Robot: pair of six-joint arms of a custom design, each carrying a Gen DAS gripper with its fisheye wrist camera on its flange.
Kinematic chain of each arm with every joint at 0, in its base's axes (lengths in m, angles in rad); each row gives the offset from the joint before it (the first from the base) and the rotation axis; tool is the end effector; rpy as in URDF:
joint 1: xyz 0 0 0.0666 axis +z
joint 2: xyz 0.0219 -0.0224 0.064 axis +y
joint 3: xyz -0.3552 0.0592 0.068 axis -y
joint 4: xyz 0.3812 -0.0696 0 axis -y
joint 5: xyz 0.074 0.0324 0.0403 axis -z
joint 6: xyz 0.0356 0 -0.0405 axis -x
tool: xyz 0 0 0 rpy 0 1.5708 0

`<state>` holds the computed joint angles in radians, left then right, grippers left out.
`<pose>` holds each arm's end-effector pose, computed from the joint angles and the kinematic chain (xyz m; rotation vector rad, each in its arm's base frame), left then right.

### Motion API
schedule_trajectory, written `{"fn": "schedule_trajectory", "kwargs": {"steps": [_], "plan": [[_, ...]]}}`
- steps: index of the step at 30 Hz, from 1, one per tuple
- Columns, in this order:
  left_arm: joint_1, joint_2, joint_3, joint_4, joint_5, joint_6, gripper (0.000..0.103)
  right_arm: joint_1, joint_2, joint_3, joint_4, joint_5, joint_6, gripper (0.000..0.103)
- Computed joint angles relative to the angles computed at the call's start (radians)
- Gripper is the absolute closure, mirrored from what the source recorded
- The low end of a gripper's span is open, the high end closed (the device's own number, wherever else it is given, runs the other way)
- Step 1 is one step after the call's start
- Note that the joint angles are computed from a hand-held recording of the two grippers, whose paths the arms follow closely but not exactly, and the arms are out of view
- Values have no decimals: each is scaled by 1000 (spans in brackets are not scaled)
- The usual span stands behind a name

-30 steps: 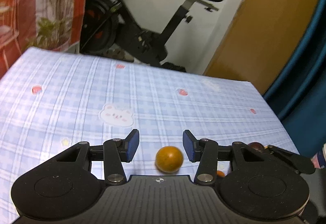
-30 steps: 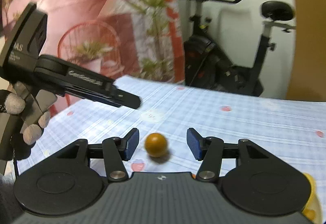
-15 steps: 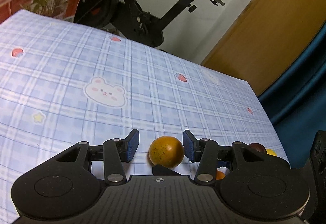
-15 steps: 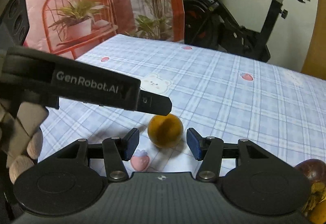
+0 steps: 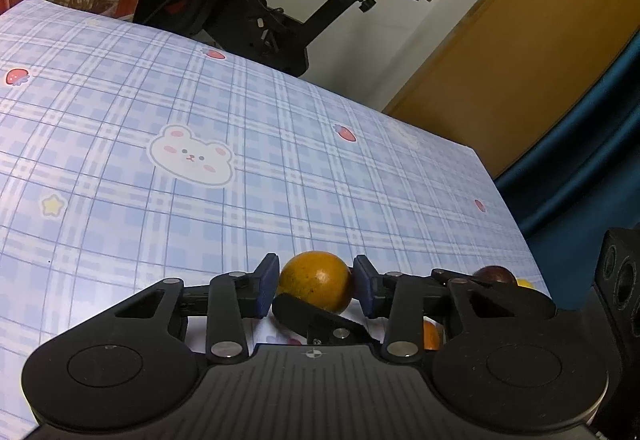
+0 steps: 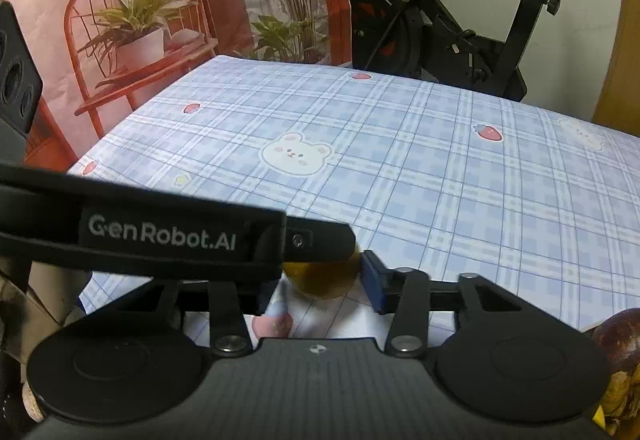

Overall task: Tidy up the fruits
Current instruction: 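Close the left gripper around the small orange fruit, then lift the small orange fruit with the left gripper over the plate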

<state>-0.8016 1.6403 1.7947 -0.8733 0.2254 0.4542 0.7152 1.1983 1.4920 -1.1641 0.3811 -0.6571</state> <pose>0.3924 -0.4173 0.4671 0.5442 2.3777 -0.8724 0.3031 0.2452 0.5146 0.0978 2.3664 0.1941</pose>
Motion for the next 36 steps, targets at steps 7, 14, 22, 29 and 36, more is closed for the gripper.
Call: {"fn": "schedule_trajectory", "kwargs": {"steps": [7, 14, 22, 29, 36], "plan": [[-19, -37, -22, -5, -24, -9, 61, 30, -28, -23, 21, 12, -23, 58], [-65, -87, -39, -13, -73, -28, 60, 87, -104, -70, 52, 66, -68, 58], [-145, -102, -9, -49, -133, -56, 61, 164, -204, -112, 47, 157, -157, 58], [-216, -72, 66, -90, -169, -97, 61, 248, -302, -150, 6, 273, -264, 58], [-288, 10, 165, -117, -173, -138, 61, 364, -391, -172, -142, 433, -429, 58]]}}
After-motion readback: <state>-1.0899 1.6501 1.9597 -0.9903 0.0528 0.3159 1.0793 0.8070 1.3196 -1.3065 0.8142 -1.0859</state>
